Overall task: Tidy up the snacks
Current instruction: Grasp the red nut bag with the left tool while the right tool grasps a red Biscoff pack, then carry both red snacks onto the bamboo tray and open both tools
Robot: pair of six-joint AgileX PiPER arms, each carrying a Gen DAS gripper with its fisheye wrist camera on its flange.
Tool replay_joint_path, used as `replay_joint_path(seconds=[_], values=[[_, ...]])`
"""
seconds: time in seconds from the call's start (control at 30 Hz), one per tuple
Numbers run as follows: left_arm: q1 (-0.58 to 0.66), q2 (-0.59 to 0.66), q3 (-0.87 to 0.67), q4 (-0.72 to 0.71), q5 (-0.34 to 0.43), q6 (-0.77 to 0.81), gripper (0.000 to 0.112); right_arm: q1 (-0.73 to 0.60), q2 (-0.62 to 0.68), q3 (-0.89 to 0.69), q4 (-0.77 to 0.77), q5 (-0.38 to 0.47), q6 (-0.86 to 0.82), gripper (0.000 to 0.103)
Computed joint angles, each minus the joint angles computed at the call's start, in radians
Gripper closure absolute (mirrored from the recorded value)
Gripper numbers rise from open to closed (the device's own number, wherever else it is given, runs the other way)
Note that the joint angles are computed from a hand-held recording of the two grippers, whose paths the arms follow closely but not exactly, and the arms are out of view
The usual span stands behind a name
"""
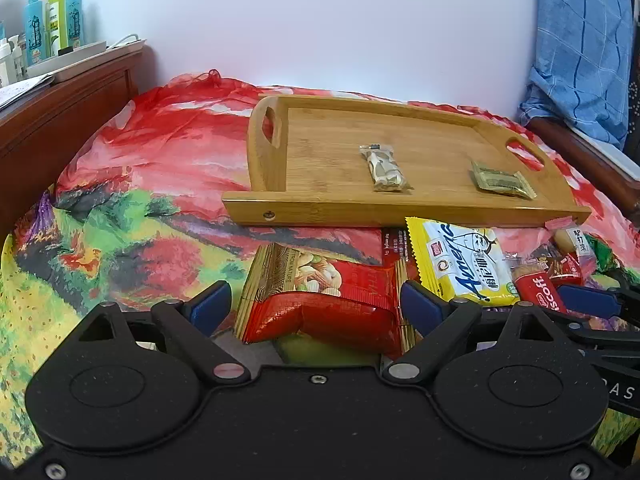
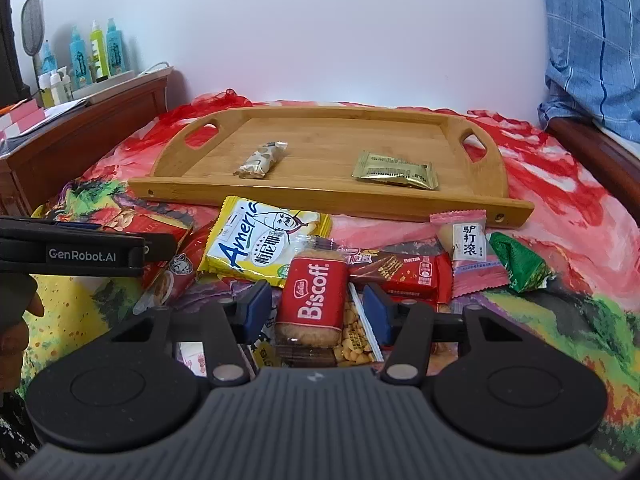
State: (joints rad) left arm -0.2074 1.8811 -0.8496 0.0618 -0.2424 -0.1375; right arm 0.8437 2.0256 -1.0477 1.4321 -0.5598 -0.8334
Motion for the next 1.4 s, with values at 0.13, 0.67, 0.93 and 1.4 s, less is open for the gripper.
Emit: replay_joint_path(seconds=[0.13,0.67,0.93,1.4], values=[[-0.004,0.0,0.004,-0.016,-0.007,0.02,0.021,-0.005,0.002,-0.005,-0.001,0.005,0.003,0.048],[-0.029,-0.012,0.036,-0.039,-0.039,0.042,0.019,-0.012,0.0,-0.007,-0.006,0.019,0.013,0.05],[-0.031,-0.014,0.054,-0.01,-0.053,0.022,0.032,-0.006,-0.005,-0.003,-0.001,0.012,0.004,0.063],[-0.026,-0.102,0.03,-0.037,0.035,0.025,0.051,-0.004,-0.058,0.022,-0.018,-0.023,0.023,0.065]])
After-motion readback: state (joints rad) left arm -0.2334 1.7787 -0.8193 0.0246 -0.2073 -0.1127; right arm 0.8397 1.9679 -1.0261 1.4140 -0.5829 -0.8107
